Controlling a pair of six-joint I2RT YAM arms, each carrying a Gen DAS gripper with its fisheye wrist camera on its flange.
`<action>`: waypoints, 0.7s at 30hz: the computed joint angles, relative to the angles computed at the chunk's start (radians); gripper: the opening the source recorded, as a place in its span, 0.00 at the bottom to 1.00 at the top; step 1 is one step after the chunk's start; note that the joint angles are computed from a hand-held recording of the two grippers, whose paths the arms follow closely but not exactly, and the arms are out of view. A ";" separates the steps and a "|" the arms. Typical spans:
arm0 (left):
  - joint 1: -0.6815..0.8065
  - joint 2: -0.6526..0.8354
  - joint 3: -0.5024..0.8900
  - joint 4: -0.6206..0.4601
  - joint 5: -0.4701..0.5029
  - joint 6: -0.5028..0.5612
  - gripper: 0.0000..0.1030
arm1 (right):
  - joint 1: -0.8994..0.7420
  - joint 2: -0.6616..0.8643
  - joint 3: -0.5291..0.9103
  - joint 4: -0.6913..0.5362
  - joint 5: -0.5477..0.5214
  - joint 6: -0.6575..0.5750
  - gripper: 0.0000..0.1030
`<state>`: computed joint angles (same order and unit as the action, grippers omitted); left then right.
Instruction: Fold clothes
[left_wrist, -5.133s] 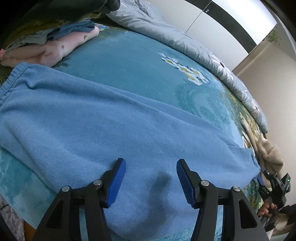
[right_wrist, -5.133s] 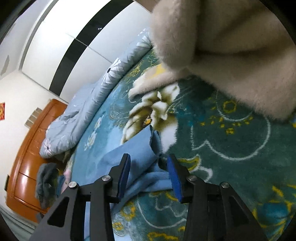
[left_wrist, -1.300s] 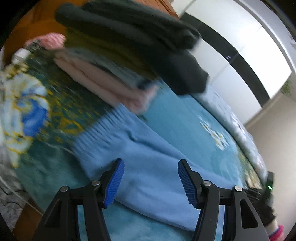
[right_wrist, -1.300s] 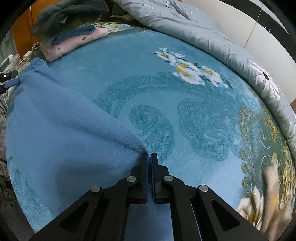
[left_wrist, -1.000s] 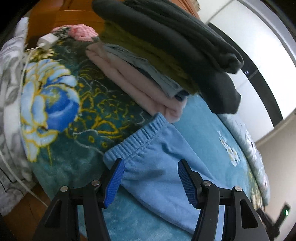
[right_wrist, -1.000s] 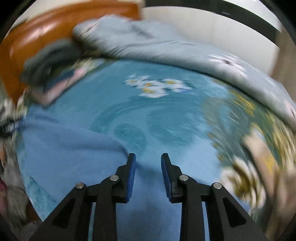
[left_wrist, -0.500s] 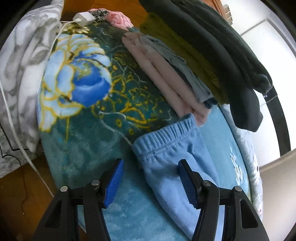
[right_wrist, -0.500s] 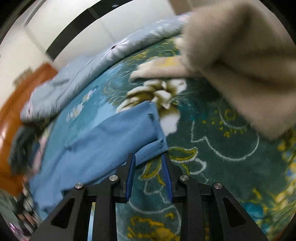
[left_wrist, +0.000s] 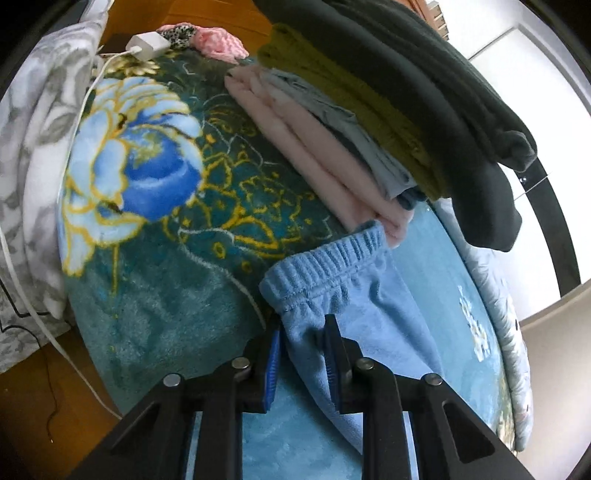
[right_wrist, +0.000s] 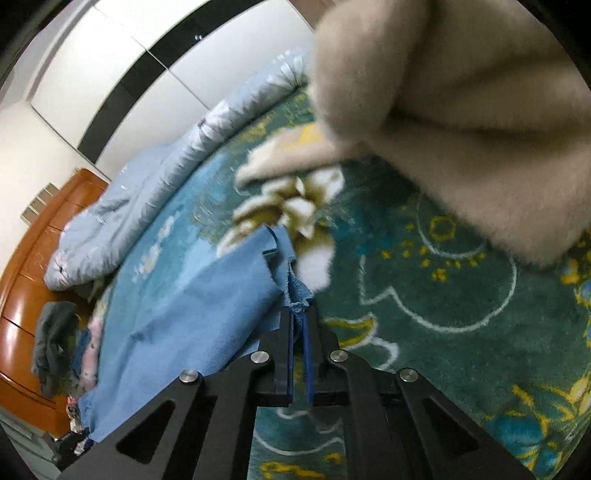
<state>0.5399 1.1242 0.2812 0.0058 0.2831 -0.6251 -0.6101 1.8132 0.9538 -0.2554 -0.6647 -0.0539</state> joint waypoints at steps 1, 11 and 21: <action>0.006 0.004 -0.003 0.005 0.005 0.003 0.23 | -0.001 0.004 -0.002 0.005 -0.004 0.003 0.04; 0.031 0.008 0.000 -0.017 0.052 0.022 0.29 | -0.005 -0.143 -0.063 0.007 -0.033 -0.033 0.20; 0.032 -0.007 0.001 -0.049 0.081 0.038 0.37 | 0.096 -0.014 -0.021 0.046 0.001 0.107 0.32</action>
